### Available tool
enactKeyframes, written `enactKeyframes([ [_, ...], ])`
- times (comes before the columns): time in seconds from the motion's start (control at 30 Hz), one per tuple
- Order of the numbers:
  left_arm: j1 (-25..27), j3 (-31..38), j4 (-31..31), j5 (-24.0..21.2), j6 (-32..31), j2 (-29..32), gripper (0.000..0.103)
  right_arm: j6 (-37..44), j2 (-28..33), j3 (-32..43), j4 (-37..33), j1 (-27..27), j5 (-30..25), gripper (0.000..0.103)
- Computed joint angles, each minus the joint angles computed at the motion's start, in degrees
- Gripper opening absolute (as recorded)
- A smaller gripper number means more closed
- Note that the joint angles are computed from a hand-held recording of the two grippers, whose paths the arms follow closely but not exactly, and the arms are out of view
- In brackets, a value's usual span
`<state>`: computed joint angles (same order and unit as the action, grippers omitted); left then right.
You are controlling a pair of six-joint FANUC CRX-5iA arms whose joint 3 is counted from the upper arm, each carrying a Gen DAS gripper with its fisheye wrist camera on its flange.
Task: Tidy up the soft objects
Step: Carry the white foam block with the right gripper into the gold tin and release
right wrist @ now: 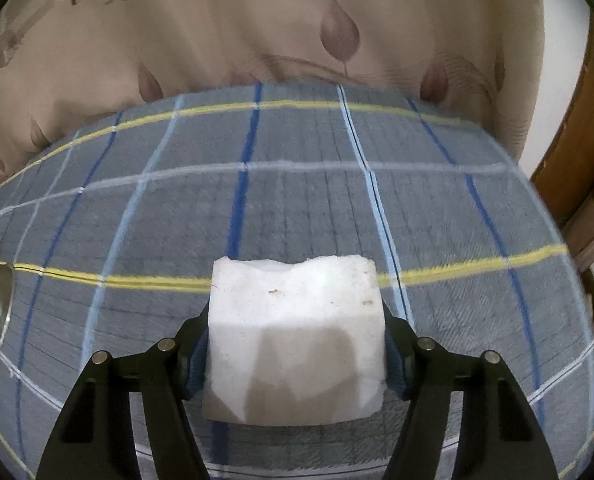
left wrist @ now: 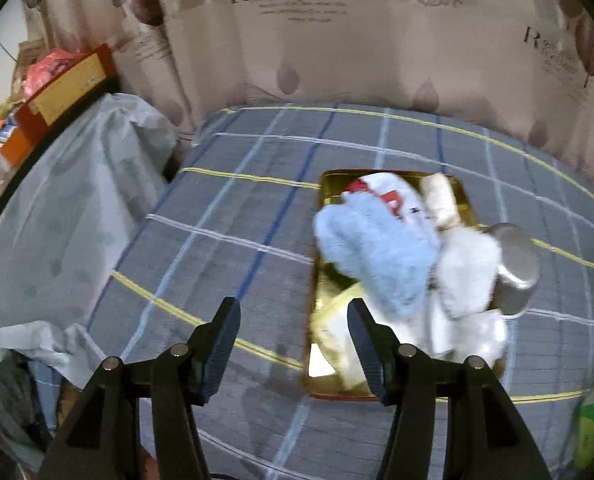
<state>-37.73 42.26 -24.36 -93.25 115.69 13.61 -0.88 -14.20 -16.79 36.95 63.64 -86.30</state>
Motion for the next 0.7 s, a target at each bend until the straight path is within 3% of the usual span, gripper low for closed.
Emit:
enactKeyframes([
  [0.3, 0.7, -5.4, -0.5, 2.7, 3.4, -2.8, 0.057, 12.5, 11.0, 17.2, 1.1, 1.8, 1.1, 0.065],
  [0.7, 1.7, -9.2, -1.4, 4.0, 7.0, -5.2, 0.057, 32.1, 33.7, 48.3, -4.2, 6.0, 7.1, 0.065],
])
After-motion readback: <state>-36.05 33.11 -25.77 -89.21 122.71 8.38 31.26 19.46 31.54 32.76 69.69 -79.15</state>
